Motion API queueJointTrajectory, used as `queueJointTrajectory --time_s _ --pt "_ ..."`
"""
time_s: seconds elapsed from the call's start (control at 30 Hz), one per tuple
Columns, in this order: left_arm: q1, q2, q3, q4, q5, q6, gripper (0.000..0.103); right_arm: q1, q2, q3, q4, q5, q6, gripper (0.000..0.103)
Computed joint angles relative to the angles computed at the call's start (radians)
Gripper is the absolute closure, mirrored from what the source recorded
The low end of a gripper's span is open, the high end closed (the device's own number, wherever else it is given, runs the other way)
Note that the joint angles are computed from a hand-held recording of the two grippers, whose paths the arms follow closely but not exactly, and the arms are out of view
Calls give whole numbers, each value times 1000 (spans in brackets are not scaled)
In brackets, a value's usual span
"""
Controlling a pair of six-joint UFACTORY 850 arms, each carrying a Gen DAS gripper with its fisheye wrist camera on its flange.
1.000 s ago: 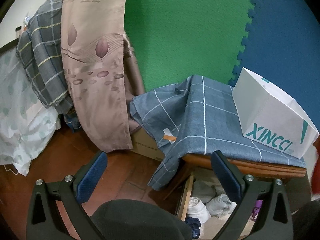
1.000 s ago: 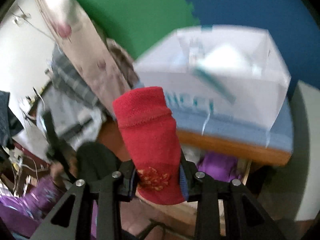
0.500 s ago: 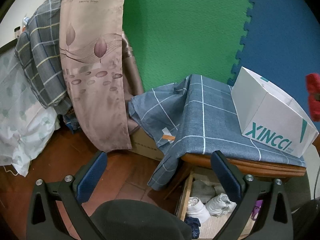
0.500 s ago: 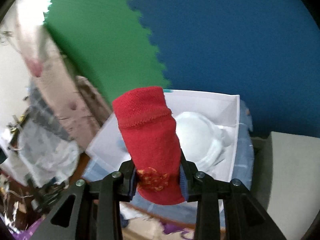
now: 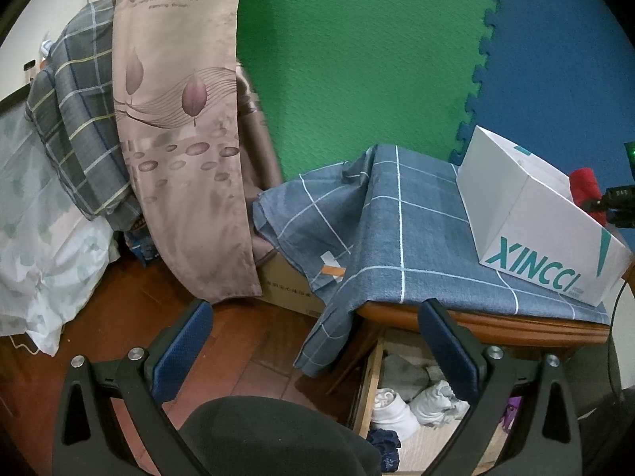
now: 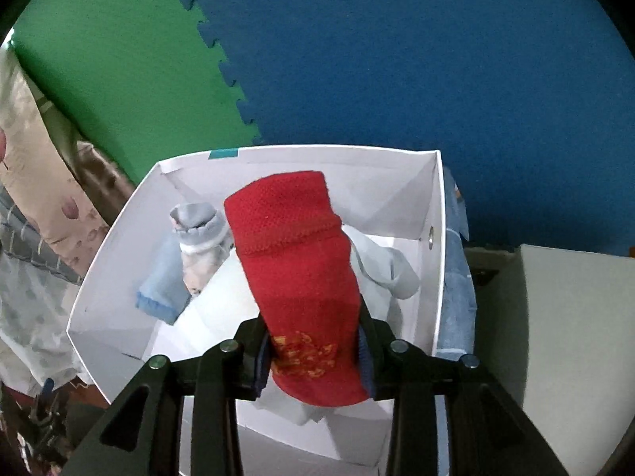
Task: Take underwear out of drawer
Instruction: 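Carry the red sock into the shoe box and open the right gripper, then withdraw the right gripper while the left gripper reaches into the drawer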
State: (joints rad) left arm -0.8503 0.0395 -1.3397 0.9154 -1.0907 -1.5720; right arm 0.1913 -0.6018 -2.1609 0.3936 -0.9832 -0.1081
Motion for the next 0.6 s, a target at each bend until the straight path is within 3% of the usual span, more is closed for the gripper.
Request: queueJointTrajectory --time_s 0.2,0.33,0.4,0.53,0.6 --pt "0 -7 -7 0 -3 0 1 2 8 11 -14 37 6 51" --pt "0 -8 -8 -2 -3 0 1 -13 63 92 19 131 -11 46" --pt "0 -9 -10 -1 -5 2 1 -26 125 183 95 211 -68 46" --pt "0 -11 -11 -2 -5 3 1 -47 362 524 344 462 -350 46" --pt "0 -11 -12 -2 -6 2 1 -44 460 658 397 549 -452 46"
